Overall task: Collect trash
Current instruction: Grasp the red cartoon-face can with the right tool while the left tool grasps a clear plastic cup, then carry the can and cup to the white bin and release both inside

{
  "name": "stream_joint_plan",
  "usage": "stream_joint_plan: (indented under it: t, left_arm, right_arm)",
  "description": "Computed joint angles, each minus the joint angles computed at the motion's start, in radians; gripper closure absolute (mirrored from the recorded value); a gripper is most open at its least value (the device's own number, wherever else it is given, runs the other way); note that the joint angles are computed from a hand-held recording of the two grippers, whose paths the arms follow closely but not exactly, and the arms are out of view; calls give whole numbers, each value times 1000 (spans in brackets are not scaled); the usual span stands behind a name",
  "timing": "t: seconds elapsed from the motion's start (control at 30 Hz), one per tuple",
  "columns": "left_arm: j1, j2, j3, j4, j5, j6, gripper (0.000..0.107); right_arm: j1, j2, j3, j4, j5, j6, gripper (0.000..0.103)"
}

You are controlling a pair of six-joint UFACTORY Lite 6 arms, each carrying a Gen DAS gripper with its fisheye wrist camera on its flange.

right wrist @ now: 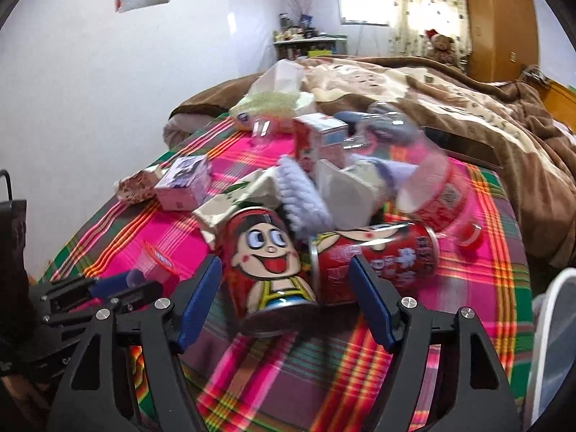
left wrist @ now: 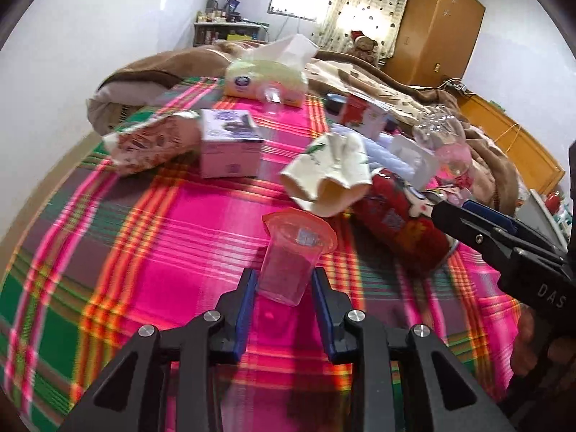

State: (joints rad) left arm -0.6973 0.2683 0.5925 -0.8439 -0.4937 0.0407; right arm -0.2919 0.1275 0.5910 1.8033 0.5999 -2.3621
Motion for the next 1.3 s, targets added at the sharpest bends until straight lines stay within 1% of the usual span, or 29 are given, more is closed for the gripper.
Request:
stream_joint_plan:
  t: [0.07, 0.13, 0.33, 0.37, 0.47, 0.53, 0.6, 0.63, 0.67, 0.7, 0.8, 0.87, 0.93, 1.0, 1.03, 1.07, 1.2, 1.3]
  left_arm:
    - [26, -20, -34, 106, 0, -101, 75]
    - [30, -31, -50, 103, -5, -100, 75]
    - [55, -38, -69, 142, -11, -119, 75]
    - [51, -37, -68, 137, -10, -114, 75]
    - [74, -30, -61, 191, -8, -157, 74]
    - [80, -28, -56, 201, -6, -155, 68]
    - [86, -25, -50, 216, -3, -158, 55]
    - [89, -24, -46, 216, 0, -154, 53]
    - [84, -17, -35, 191, 4, -127, 49]
    - [83, -10, -26, 178, 6, -105, 46]
    - [81, 18, 12, 112, 15, -23, 46]
    - [92, 26, 22, 139, 18, -39, 46]
    - [110, 22, 15, 197, 18, -88, 50]
    - [131, 19, 8, 262, 23, -140, 66]
    - [135, 20, 10, 253, 27, -129, 69]
    - [136, 20, 11, 241, 29, -114, 76]
    - [137, 4, -7, 278, 27, -155, 77]
    - [110, -19, -24, 242, 16, -136, 77]
  right_arm:
    - [34, 2, 4, 19, -25, -18, 34]
    - [44, 10, 14, -6, -27, -4, 34]
    - [105, 53, 47, -3, -86, -7, 34]
    - [121, 58, 52, 20, -100, -21, 34]
    - [148, 66, 56, 51, -130, -50, 34]
    - [160, 78, 63, 66, -145, -64, 34]
    - [164, 86, 70, 66, -153, -58, 34]
    - [163, 85, 67, 60, -153, -54, 39]
    - [165, 82, 65, 67, -161, -60, 46]
    - [163, 81, 63, 72, -163, -67, 46]
    - [154, 75, 58, 54, -155, -44, 47]
    - [146, 74, 55, 42, -145, -32, 47]
    - [141, 82, 60, 37, -136, -20, 47]
    - [129, 86, 62, 24, -124, 0, 47]
    - [122, 83, 58, 16, -116, 9, 47]
    - [118, 82, 55, 7, -110, 20, 47]
    - [98, 62, 34, -12, -86, 34, 47]
    - [64, 30, 8, -47, -49, 59, 47]
